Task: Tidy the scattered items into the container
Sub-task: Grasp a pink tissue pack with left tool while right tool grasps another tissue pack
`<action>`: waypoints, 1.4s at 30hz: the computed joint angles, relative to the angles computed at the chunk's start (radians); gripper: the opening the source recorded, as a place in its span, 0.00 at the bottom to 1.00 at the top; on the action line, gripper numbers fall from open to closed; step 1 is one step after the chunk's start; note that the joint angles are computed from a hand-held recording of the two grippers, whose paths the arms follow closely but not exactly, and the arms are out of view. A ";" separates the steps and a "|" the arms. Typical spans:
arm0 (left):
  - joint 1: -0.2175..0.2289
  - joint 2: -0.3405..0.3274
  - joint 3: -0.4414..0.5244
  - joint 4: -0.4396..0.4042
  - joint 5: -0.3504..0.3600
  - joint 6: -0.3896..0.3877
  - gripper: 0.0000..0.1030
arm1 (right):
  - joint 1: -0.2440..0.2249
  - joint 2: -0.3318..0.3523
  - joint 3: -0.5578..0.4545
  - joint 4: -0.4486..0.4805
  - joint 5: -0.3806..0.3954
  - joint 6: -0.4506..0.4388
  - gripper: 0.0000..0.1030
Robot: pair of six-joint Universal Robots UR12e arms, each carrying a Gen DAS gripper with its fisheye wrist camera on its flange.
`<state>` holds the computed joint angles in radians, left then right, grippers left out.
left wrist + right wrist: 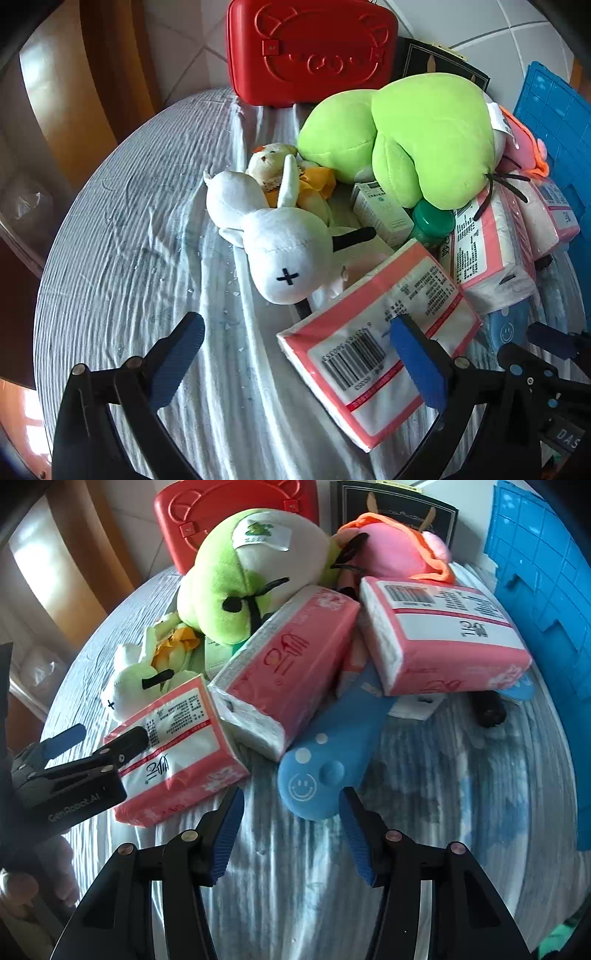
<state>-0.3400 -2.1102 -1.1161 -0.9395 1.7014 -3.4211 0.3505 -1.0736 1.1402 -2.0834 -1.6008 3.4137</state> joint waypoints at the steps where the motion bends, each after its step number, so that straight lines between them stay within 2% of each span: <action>1: 0.002 0.002 -0.002 0.004 0.009 0.000 1.00 | 0.002 0.011 -0.012 0.006 0.008 -0.011 0.52; 4: 0.011 -0.009 0.013 0.004 0.005 -0.001 1.00 | 0.015 0.044 -0.062 0.063 -0.007 -0.040 0.52; 6: 0.021 -0.029 0.041 -0.026 -0.033 -0.006 1.00 | 0.020 0.050 -0.067 0.062 0.008 -0.043 0.52; 9: 0.036 -0.033 0.038 -0.025 -0.092 -0.046 1.00 | 0.027 0.064 -0.082 0.080 -0.003 -0.051 0.52; 15: 0.047 0.050 -0.094 0.037 -0.113 -0.052 0.99 | 0.037 0.104 -0.126 0.036 -0.007 -0.083 0.49; 20: 0.041 0.101 -0.154 0.052 -0.067 -0.043 0.99 | 0.051 0.131 -0.174 0.011 0.040 -0.131 0.49; 22: 0.036 0.102 -0.148 0.060 -0.064 -0.023 0.99 | 0.048 0.099 -0.143 -0.003 0.049 -0.099 0.51; 24: 0.028 0.093 -0.131 0.061 -0.061 0.003 0.99 | 0.043 0.061 -0.104 -0.020 0.021 -0.048 0.66; 26: 0.018 0.075 -0.102 0.034 -0.049 0.018 0.99 | 0.026 0.033 -0.080 -0.042 0.002 0.008 0.75; 30: -0.003 0.022 -0.037 -0.037 -0.011 0.049 0.99 | 0.009 0.044 -0.123 -0.037 -0.052 0.078 0.75; 32: -0.006 0.007 -0.026 -0.026 -0.027 0.054 0.99 | 0.003 0.063 -0.142 -0.035 -0.050 0.105 0.76; 34: -0.011 -0.006 -0.015 -0.013 -0.003 0.062 0.97 | 0.004 0.086 -0.163 -0.028 -0.058 0.131 0.79; 38: -0.001 -0.012 -0.020 0.016 -0.049 0.067 0.87 | 0.002 0.140 -0.198 -0.023 -0.029 0.170 0.79; 40: -0.001 -0.010 -0.024 0.025 -0.054 0.071 0.82 | -0.004 0.142 -0.194 -0.007 -0.015 0.185 0.69; 41: -0.002 -0.010 -0.024 0.027 -0.051 0.073 0.81 | -0.008 0.129 -0.171 -0.025 0.006 0.187 0.58; 42: -0.002 -0.009 -0.024 0.026 -0.049 0.073 0.80 | -0.005 0.118 -0.160 -0.021 -0.011 0.177 0.53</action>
